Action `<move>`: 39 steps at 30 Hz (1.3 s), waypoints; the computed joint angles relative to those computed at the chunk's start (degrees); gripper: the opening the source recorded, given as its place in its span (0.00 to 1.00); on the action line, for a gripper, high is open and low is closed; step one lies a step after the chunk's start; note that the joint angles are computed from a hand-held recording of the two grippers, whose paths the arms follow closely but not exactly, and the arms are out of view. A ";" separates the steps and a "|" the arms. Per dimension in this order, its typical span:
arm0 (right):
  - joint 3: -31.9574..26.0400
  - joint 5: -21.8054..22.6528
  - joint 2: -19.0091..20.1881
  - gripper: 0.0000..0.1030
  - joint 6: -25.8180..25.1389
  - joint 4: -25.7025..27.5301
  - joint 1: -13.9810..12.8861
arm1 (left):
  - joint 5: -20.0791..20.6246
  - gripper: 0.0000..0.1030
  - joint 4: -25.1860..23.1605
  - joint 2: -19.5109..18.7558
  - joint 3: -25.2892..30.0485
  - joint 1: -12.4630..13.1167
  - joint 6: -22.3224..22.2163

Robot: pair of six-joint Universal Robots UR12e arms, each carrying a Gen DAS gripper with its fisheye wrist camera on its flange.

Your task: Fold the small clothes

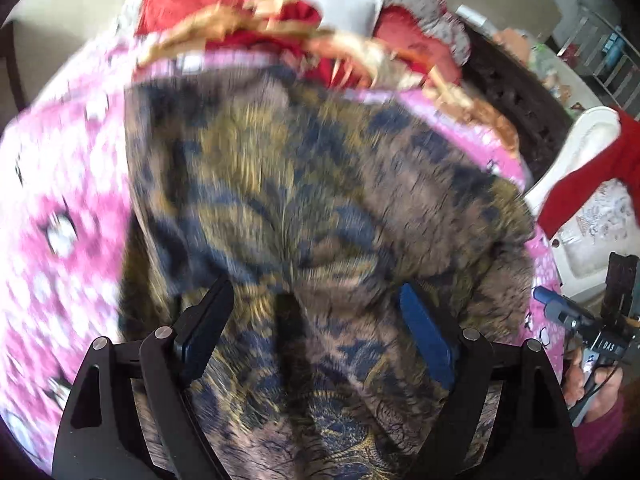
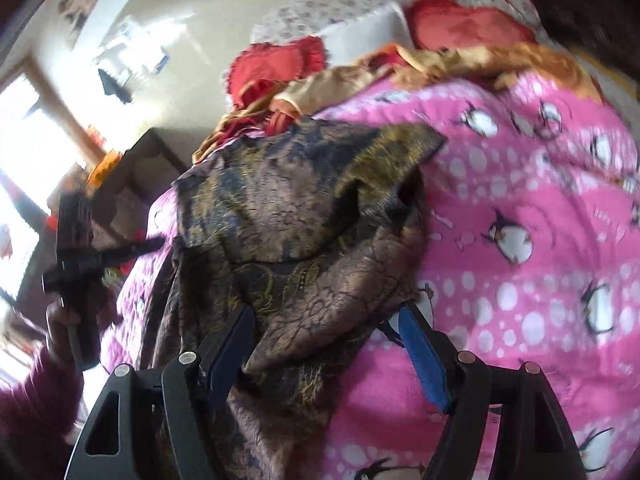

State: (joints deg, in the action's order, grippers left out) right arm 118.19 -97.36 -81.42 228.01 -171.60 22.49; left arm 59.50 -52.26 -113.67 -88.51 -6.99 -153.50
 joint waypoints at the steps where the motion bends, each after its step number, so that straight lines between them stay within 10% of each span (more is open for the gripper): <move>1: 0.10 1.16 0.62 0.70 1.05 -1.01 -0.51 | -0.04 0.83 -1.39 -0.33 0.13 -0.14 -0.12; 3: -0.13 2.83 2.03 0.66 2.39 -2.89 -1.15 | 0.57 0.74 -0.60 -0.57 -0.60 -0.66 -0.38; 5: -0.63 3.29 2.84 0.18 3.57 -1.95 -1.57 | 1.02 0.33 -2.10 -0.38 -0.53 -1.01 1.21; 6: -0.90 3.13 2.91 0.11 3.75 -1.13 -1.65 | 1.05 0.15 -3.42 -0.23 -0.20 -1.08 2.31; 11: 1.17 -2.42 1.03 0.06 4.23 -11.35 -0.98 | -5.87 0.11 6.00 3.49 -2.75 1.54 2.28; 25: -3.60 -14.70 -2.78 0.06 4.74 -2.84 -0.05 | -20.95 0.10 8.32 9.55 -4.28 6.12 3.51; 29: -9.12 -25.80 -1.82 0.06 6.21 9.72 0.73 | -19.17 0.10 17.59 9.15 -5.80 5.41 -0.49; 33: -11.03 -23.32 0.01 0.06 1.81 7.03 -0.83 | -15.45 0.10 16.77 6.96 -4.56 4.62 -2.34; 36: -9.68 -15.66 -0.48 0.12 -0.69 6.03 -1.80 | -13.17 0.10 15.51 5.64 -3.86 4.52 -3.25; 38: -8.19 -12.22 -1.00 0.66 -0.70 7.26 -1.71 | -13.53 0.10 14.47 5.00 -3.42 4.76 -3.90; 39: -7.63 -11.27 -0.93 0.73 0.24 7.54 -1.57 | -13.69 0.10 14.51 4.97 -3.47 4.85 -3.98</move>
State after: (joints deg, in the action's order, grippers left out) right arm 110.56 -108.63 -82.35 228.24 -164.06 20.93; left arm 45.82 -37.75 -108.70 -91.98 -2.14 -157.47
